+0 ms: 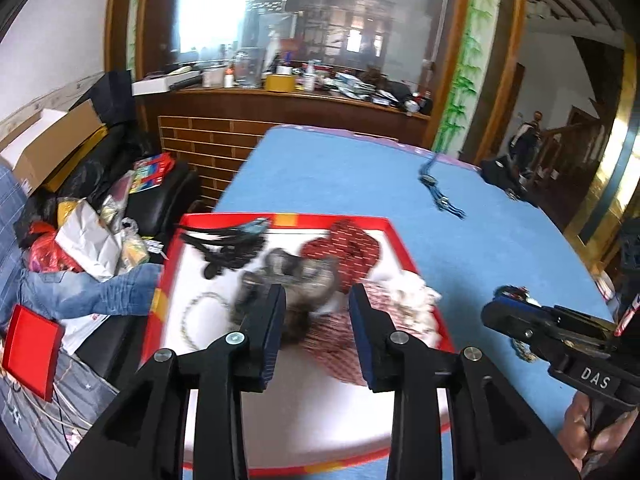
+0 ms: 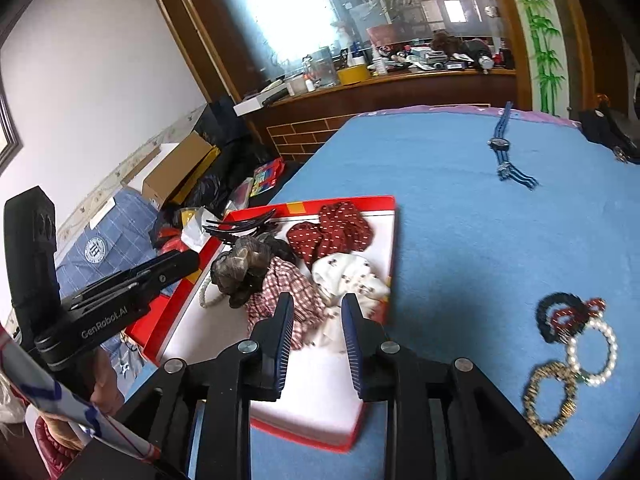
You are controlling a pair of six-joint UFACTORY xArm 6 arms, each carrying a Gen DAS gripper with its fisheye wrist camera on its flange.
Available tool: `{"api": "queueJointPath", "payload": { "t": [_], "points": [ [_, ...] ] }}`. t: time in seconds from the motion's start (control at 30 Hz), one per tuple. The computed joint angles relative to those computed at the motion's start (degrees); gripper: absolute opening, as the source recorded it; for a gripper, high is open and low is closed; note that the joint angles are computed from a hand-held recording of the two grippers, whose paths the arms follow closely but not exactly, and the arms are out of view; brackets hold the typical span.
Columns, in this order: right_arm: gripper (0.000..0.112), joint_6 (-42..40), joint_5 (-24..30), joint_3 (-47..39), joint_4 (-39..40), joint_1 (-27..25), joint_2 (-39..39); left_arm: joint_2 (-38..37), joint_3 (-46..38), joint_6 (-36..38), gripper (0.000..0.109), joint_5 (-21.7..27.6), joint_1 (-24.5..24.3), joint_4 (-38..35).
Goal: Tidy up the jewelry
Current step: 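Grasp pearl bracelet with right tool while left tool grasps leopard-print bracelet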
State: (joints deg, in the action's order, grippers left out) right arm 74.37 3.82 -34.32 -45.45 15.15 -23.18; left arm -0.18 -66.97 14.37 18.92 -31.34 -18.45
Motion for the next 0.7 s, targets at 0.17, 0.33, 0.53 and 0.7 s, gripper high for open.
{"api": "queueJointPath", "payload": {
  "t": [0.17,0.33,0.53,0.7],
  "points": [
    [0.027,-4.98,-0.68,7.28,6.49,-2.6,-7.57,-0.57,0.41,-2.18,0.033,0.56,-3.67,2.46],
    [0.027,-19.07,0.46,15.54,22.11,-5.93,-17.2,-0.2,0.26,-4.86,0.033,1.53,-7.94,5.81],
    [0.027,-37.74,9.44,21.69,41.52,-12.7,-28.4,2.47,-2.48,-4.82,0.035,5.21,-12.94,5.1],
    [0.027,-48.62,17.76,22.11,49.98,-20.45,-29.65,7.0,-7.7,-4.51,0.035,11.46,-16.5,2.62]
  ]
}}
